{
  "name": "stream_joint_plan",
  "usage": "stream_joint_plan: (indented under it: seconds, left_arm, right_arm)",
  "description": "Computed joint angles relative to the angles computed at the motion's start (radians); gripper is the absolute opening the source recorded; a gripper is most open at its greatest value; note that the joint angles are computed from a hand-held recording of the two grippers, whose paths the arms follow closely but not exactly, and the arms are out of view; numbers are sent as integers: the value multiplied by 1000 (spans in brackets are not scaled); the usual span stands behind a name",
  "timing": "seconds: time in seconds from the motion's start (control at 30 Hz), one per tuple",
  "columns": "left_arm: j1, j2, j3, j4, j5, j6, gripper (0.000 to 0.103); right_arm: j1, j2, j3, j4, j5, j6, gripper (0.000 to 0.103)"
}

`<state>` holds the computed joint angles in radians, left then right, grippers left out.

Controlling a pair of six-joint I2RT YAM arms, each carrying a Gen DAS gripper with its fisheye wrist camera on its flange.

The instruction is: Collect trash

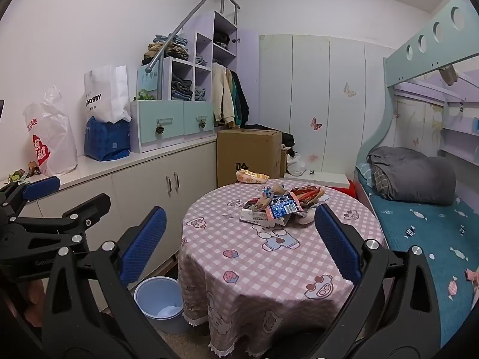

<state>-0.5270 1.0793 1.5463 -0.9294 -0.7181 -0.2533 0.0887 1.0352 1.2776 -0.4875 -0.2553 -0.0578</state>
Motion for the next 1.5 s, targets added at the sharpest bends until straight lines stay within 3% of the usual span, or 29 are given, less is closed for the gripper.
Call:
stream_joint_plan:
  seconds: [0.3,0.4,1.5]
  left_arm:
    - [-53,22,6,-15,-37,-40,99]
    - [-1,-1,-13,3,18,-8,99]
    - [-12,-12,-62,29,30,-29,99]
  right_arm:
    - [2,1,4,-7,5,1,97]
    - [0,3,6,-10,1,0,97]
    - [-9,4,-1,-9,-9,3,97]
